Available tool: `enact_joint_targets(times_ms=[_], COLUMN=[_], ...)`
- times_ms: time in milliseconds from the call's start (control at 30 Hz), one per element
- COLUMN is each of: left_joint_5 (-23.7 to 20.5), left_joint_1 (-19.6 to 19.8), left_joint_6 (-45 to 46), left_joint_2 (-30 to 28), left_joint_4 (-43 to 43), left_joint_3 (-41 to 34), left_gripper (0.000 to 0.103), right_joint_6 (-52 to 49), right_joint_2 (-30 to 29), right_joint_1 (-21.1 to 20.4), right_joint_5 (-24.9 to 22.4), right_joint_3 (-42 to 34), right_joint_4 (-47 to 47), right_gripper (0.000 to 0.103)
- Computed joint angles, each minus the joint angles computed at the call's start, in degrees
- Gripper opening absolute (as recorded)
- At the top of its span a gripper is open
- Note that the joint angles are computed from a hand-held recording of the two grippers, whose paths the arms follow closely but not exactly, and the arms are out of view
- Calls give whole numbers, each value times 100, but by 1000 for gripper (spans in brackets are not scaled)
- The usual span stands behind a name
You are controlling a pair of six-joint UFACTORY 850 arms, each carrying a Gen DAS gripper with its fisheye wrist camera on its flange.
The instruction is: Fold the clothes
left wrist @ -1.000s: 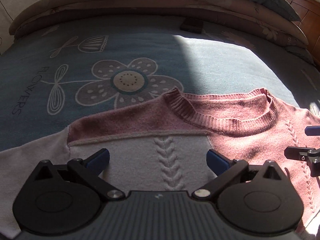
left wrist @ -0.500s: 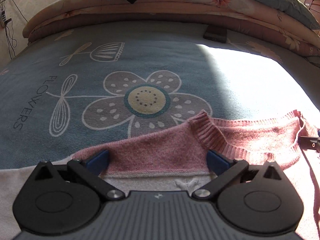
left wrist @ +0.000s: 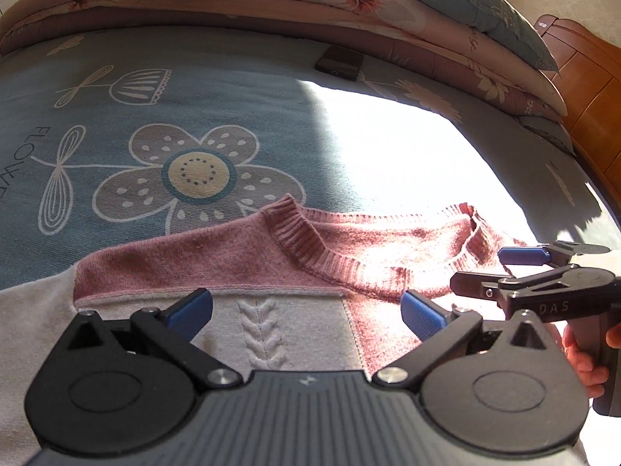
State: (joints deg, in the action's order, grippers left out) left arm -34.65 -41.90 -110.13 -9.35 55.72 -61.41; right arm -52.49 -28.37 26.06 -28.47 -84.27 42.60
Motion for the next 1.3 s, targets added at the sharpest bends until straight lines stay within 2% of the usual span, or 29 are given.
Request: enact_joint_targets(times_ms=[167, 267, 333, 467, 533, 567, 600, 700, 800, 867, 933, 1033, 1067, 1200, 1300], left_joint_5=[666, 651, 639, 788, 966, 1082, 1189, 1109, 970, 820, 452, 337, 356, 273, 207], left_joint_1=[268, 393, 474, 438, 399, 393, 387, 355, 476, 623, 784, 1020, 1047, 997, 910], left_joint_6=[-638, -586, -220, -373, -436, -447, -454, -364, -99, 505, 1673, 3066, 3375, 3844, 3714], left_joint_2=[-192, -358, -434, -263, -199, -196, -199, -296, -289, -282, -377, -460, -458, -562, -612], left_joint_4=[748, 948, 703, 838, 978, 1067, 1167, 1435, 1402, 989, 134, -1081, -1295, -1608, -1507], left_joint_3=[16, -108, -267, -254, -220, -220, -227, -358, -415, -459, -613, -737, -729, -745, -716], left_gripper=[102, 102, 102, 102, 102, 102, 102, 102, 100, 93, 92, 86, 86, 86, 86], right_joint_6=[105, 403, 444, 249, 505, 722, 888, 356, -408, -666, -946, -1131, -1203, -1591, -1855], right_joint_2=[-191, -421, -470, -201, -144, -146, -164, -332, -514, -706, -912, -1192, -1296, -1366, -1357], right_joint_1=[86, 128, 139, 109, 125, 139, 144, 43, -68, -81, -84, -82, -84, -77, -78], right_joint_5=[394, 429, 431, 660, 776, 808, 791, 310, -123, -368, -573, -1021, -1268, -1526, -1752], right_joint_3=[-173, -503, -633, -454, -427, -447, -491, -821, -1161, -1465, -1753, -2155, -2317, -2395, -2392], right_joint_4=[-23, -366, -467, -474, -932, -1267, -1551, -1235, -727, -849, -969, -1183, -1280, -1347, -1236], right_gripper=[103, 103, 103, 103, 103, 100, 88, 74, 68, 64, 64, 63, 63, 62, 28])
